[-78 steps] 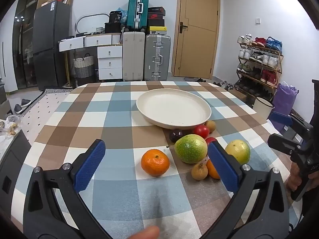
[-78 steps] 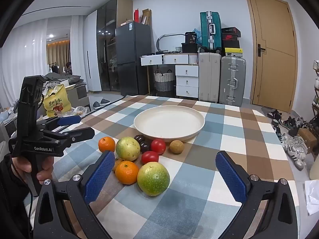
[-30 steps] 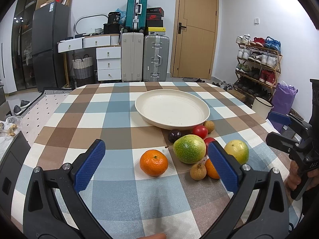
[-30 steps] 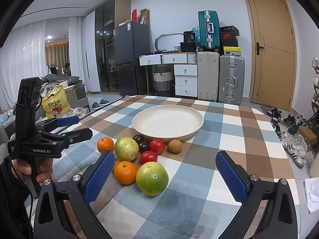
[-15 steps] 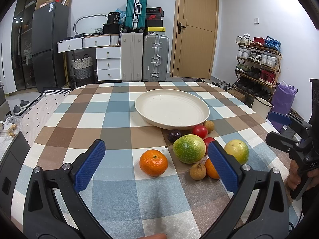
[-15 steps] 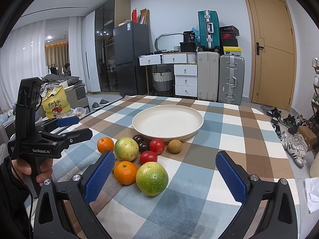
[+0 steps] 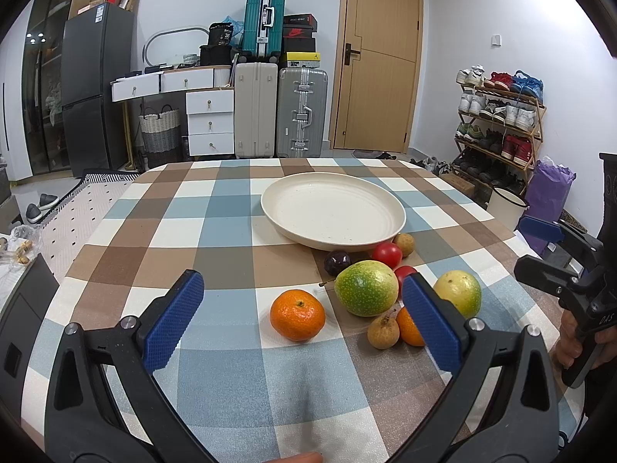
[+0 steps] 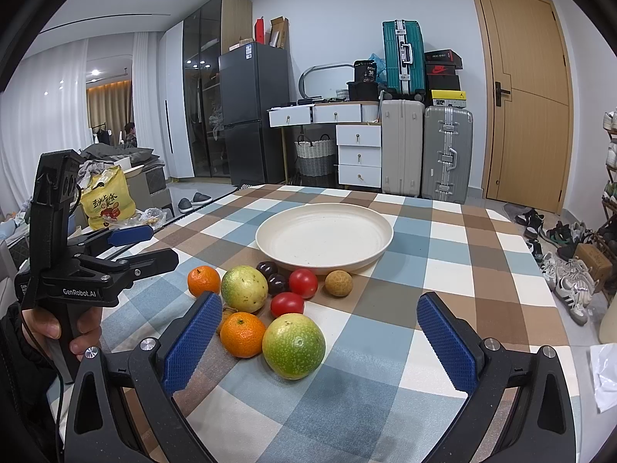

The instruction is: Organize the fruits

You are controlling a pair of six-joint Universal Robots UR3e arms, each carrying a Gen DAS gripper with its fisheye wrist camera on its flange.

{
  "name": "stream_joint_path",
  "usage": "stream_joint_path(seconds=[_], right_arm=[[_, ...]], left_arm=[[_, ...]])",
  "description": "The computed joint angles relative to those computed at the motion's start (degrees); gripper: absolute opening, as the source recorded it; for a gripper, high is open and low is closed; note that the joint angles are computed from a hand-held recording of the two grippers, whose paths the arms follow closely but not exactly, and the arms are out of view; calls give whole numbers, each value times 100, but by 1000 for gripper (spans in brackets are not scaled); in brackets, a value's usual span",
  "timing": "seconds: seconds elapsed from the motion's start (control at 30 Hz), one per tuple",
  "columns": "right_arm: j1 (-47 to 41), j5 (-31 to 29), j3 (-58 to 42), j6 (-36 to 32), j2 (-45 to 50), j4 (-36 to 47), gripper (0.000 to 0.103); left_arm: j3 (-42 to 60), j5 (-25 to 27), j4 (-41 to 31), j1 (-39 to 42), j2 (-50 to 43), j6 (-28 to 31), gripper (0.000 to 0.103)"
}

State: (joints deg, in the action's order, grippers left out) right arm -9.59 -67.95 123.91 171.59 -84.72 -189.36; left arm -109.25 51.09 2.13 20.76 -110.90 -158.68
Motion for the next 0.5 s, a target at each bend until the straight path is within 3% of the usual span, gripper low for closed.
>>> stream_joint_path(seconds=[0.5], right_arm=[[-103,31,72,-7,-7,-115,103]], left_arm=[[-54,-15,-94,22,136,26,102]])
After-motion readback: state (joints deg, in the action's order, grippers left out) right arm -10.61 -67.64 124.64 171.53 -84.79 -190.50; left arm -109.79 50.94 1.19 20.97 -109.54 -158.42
